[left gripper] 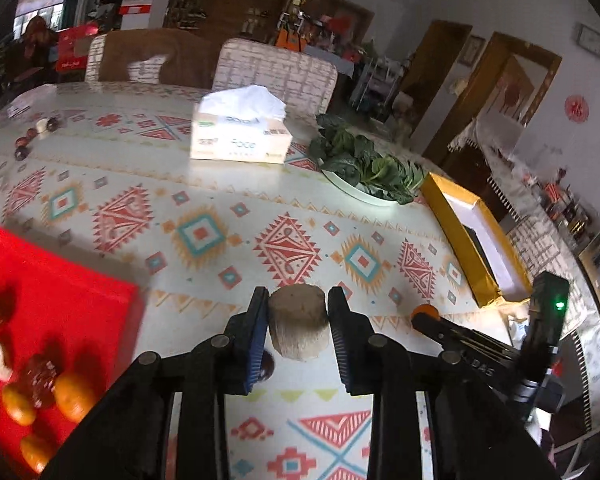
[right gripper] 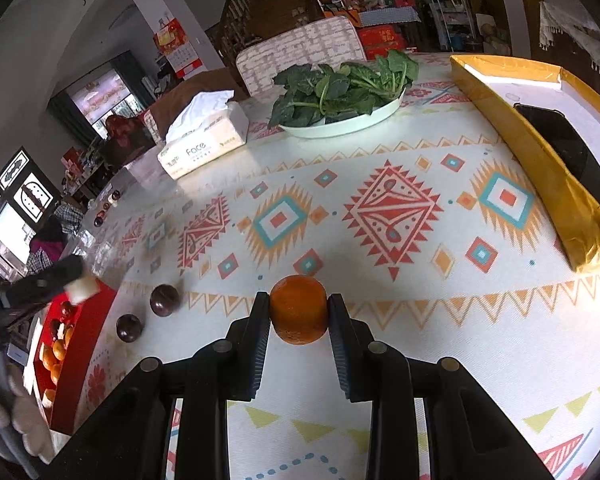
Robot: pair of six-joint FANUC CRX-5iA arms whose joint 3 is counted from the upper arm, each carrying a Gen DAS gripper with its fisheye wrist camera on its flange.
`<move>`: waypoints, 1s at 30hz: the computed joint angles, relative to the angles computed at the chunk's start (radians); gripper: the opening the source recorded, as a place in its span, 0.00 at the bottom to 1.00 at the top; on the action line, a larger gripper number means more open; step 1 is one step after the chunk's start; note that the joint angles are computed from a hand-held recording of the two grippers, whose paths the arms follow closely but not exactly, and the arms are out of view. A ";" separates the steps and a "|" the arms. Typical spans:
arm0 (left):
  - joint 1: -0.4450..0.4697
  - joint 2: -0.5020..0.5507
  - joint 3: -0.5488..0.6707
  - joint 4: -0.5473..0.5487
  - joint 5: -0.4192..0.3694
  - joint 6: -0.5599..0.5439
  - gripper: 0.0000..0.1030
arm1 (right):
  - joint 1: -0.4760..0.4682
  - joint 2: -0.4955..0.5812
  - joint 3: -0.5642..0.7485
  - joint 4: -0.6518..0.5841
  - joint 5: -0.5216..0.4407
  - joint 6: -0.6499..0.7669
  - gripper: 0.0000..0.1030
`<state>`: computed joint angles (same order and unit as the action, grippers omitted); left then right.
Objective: Organize fruits
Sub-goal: 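Carry the orange and rice cake over the red tray and release both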
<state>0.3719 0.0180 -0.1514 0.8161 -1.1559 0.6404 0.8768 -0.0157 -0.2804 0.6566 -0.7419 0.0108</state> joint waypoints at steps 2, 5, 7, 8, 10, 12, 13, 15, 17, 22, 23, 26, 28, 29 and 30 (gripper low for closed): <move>0.025 -0.008 -0.012 0.017 -0.015 -0.004 0.28 | 0.007 0.007 0.005 0.005 -0.012 0.005 0.31; 0.091 -0.045 -0.060 0.057 -0.016 -0.022 0.28 | 0.019 0.010 0.005 0.032 -0.023 -0.001 0.31; 0.141 -0.066 -0.093 0.086 -0.014 -0.041 0.28 | 0.026 0.017 0.010 0.040 -0.029 0.003 0.31; 0.177 -0.080 -0.114 0.102 -0.011 -0.051 0.28 | 0.032 0.026 0.020 0.037 -0.038 0.015 0.31; 0.225 -0.092 -0.131 0.112 -0.001 -0.061 0.28 | 0.041 0.041 0.036 0.033 -0.049 0.034 0.31; 0.282 -0.099 -0.139 0.112 0.017 -0.071 0.28 | 0.055 0.063 0.065 0.032 -0.072 0.064 0.31; 0.297 -0.099 -0.140 0.110 0.022 -0.074 0.28 | 0.065 0.075 0.083 0.028 -0.084 0.082 0.31; 0.337 -0.094 -0.136 0.107 0.042 -0.079 0.28 | 0.078 0.091 0.113 0.012 -0.085 0.106 0.31; 0.368 -0.080 -0.129 0.106 0.055 -0.076 0.28 | 0.091 0.109 0.146 -0.006 -0.071 0.128 0.31; 0.409 -0.047 -0.118 0.099 0.052 -0.075 0.28 | 0.131 0.216 0.324 -0.054 -0.077 0.276 0.31; 0.414 -0.044 -0.119 0.098 0.052 -0.082 0.28 | 0.138 0.244 0.370 -0.069 -0.085 0.316 0.31; 0.423 -0.039 -0.122 0.088 0.069 -0.097 0.28 | 0.150 0.324 0.499 -0.120 -0.110 0.423 0.31; 0.433 -0.032 -0.121 0.082 0.067 -0.105 0.28 | 0.157 0.394 0.609 -0.166 -0.133 0.503 0.31; 0.437 -0.029 -0.119 0.077 0.062 -0.107 0.28 | 0.159 0.415 0.642 -0.179 -0.141 0.524 0.31; 0.439 -0.024 -0.117 0.072 0.058 -0.109 0.28 | 0.162 0.445 0.689 -0.197 -0.153 0.553 0.31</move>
<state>0.8109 -0.0065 -0.2685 0.8884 -1.0982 0.5310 1.0384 0.4290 0.4087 0.4598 -0.8948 0.5639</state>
